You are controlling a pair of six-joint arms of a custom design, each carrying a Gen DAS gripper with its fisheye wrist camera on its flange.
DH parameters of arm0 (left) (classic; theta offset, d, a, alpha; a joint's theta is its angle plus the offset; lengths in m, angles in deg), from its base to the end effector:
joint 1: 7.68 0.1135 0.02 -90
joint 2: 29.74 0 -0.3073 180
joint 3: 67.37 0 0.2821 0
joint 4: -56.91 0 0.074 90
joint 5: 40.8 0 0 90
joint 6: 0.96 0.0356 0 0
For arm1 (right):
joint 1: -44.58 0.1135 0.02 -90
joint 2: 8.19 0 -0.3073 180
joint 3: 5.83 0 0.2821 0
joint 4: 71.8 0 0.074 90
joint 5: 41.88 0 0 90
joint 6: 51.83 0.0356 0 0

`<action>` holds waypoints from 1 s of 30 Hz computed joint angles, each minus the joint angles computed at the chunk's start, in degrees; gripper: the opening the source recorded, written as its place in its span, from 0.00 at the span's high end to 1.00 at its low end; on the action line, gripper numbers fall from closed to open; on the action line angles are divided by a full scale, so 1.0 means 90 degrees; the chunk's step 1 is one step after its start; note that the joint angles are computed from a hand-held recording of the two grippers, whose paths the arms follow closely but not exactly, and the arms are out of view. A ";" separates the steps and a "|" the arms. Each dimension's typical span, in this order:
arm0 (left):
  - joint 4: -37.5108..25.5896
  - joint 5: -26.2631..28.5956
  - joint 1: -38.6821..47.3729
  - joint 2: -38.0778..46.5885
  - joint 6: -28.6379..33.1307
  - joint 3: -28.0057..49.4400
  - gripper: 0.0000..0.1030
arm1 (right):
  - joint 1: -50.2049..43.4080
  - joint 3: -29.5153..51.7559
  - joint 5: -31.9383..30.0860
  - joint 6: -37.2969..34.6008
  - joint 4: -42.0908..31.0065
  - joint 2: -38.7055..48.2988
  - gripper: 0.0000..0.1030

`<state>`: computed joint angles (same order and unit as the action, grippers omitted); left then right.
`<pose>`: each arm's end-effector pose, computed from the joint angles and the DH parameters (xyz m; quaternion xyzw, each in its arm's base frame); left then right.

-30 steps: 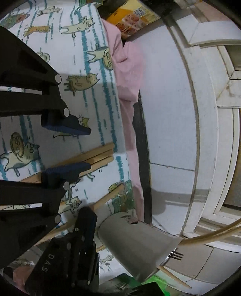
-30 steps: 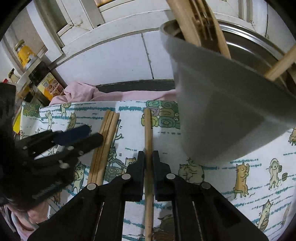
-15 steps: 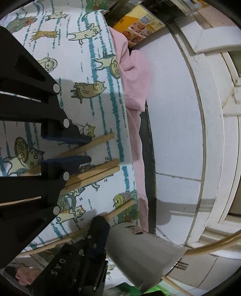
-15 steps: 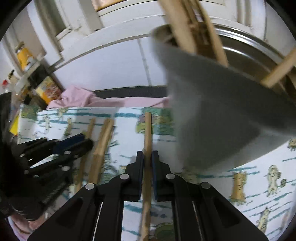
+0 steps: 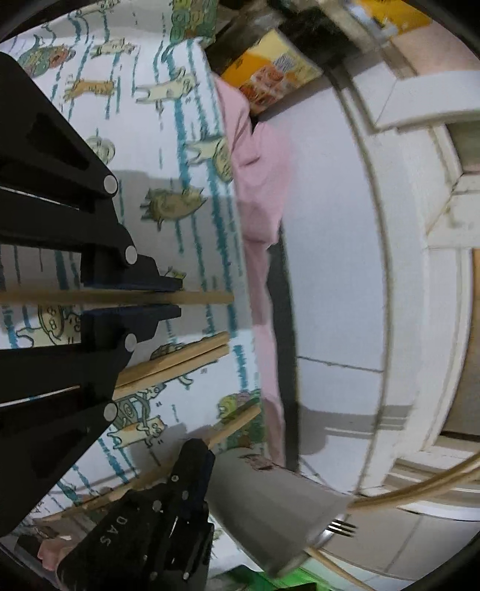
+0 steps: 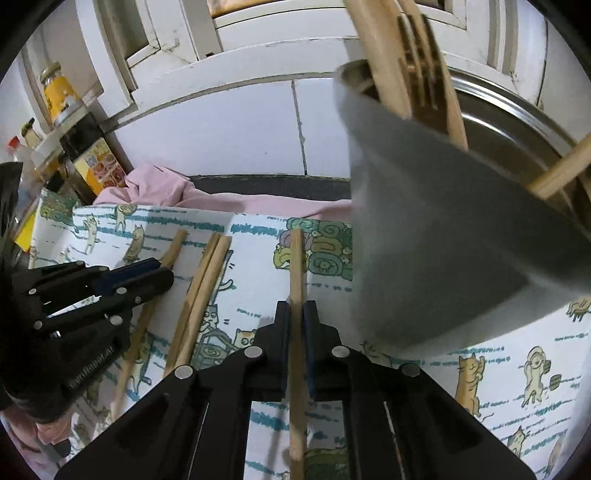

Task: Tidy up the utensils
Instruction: 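Close the left tool on a chopstick while the right tool lifts its chopstick, then carry both held chopsticks upright over the white cup with both tools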

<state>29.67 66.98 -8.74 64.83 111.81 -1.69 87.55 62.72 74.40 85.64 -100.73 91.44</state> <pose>0.3513 -0.0174 0.1939 0.2392 0.9155 -0.0910 0.3105 0.2785 0.2379 0.1791 0.0957 0.9376 0.0242 0.3333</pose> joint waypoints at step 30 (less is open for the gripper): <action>0.0305 0.2372 0.1456 -0.1641 -0.0611 -0.0200 0.94 | 0.2245 -0.2126 0.4305 -0.3441 0.4971 -0.2407 0.92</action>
